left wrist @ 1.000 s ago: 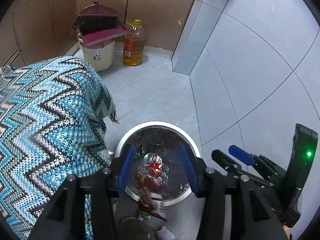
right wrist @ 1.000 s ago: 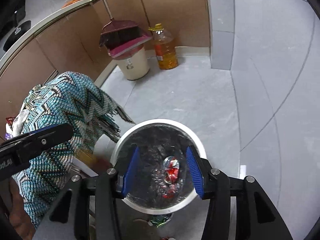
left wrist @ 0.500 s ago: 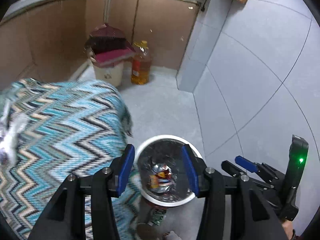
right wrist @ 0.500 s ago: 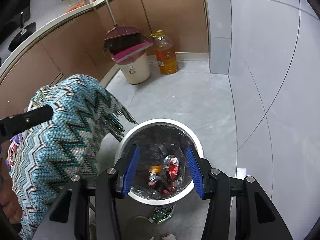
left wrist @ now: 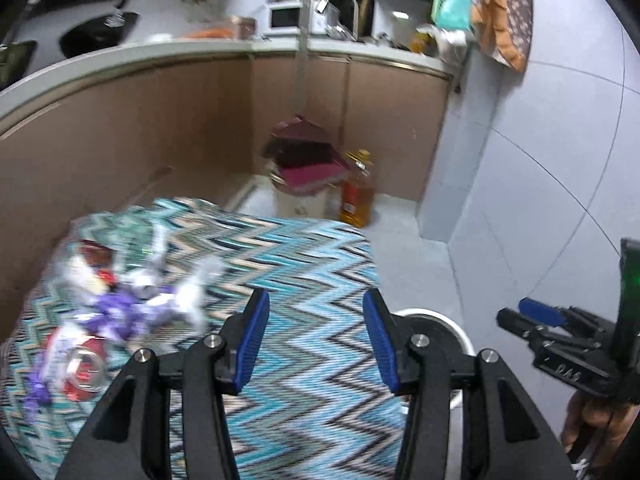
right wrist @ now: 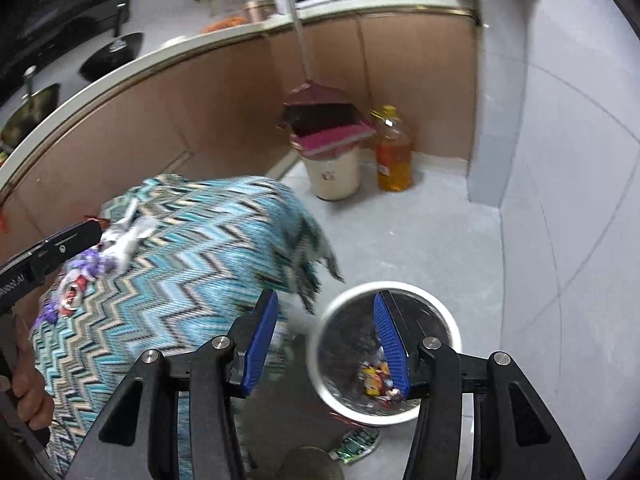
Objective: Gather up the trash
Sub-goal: 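Move both open tools back over the blanket, then grasp the purple plastic bag with the left tool while the right tool grasps the white bag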
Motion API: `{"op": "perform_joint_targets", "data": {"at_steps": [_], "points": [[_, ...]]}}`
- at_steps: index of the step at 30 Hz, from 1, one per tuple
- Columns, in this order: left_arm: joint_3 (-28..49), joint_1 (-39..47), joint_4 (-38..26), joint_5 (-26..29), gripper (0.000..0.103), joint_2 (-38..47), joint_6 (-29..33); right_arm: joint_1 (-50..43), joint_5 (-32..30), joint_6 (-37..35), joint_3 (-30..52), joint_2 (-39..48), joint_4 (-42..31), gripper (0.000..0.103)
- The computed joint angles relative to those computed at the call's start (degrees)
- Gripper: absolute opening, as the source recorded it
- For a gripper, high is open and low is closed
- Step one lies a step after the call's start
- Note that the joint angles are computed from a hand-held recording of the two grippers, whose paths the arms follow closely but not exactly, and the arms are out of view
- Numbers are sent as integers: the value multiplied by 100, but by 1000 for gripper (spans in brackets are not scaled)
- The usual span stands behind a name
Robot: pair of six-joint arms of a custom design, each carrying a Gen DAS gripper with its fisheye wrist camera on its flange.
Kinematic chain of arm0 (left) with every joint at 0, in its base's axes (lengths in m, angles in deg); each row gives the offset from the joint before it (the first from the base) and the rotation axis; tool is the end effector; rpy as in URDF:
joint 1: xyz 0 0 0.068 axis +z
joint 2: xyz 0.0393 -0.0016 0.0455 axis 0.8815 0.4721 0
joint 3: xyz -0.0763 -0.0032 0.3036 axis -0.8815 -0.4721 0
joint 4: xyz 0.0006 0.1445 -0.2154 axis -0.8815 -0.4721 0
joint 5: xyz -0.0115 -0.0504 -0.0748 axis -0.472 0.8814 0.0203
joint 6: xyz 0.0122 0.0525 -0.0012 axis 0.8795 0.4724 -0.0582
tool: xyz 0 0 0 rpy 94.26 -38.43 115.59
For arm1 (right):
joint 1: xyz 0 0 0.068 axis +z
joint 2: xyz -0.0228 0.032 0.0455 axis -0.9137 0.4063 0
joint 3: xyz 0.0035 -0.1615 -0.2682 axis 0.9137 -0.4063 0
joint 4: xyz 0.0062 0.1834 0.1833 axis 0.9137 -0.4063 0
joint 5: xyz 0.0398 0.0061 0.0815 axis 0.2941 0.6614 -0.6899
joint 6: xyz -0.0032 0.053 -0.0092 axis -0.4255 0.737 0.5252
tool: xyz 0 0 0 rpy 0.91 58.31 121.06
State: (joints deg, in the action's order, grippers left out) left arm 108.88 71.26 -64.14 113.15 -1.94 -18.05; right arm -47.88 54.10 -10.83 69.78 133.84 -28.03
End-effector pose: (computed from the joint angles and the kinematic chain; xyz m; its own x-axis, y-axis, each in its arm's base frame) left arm 0.2971 0.0332 0.2994 -0.5972 0.2006 -0.7766 0.3862 0.9205 -0.0592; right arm 0.2331 0.0694 0.2539 -0.6930 0.2191 -0.6868 0.1276 0.9749 0.1823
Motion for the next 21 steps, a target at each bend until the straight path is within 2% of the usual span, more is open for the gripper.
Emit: {"op": "perform_joint_targets", "data": {"at_steps": [3,10,14,21], "points": [[59,732,-67,445,47,-6,411,593,271,173,392,117,-193,50],[860,2382,-939,1296,47,713,1502,1626,708,407,1318,679,-554,51],[1447,3092,-1236,1448,52,1319,1872,2061,843,457,1870,1168,-673,51],[2482,3809,-1313,1302,55,2531,1814,2325,666,418,2652,2163,-618,51]]}}
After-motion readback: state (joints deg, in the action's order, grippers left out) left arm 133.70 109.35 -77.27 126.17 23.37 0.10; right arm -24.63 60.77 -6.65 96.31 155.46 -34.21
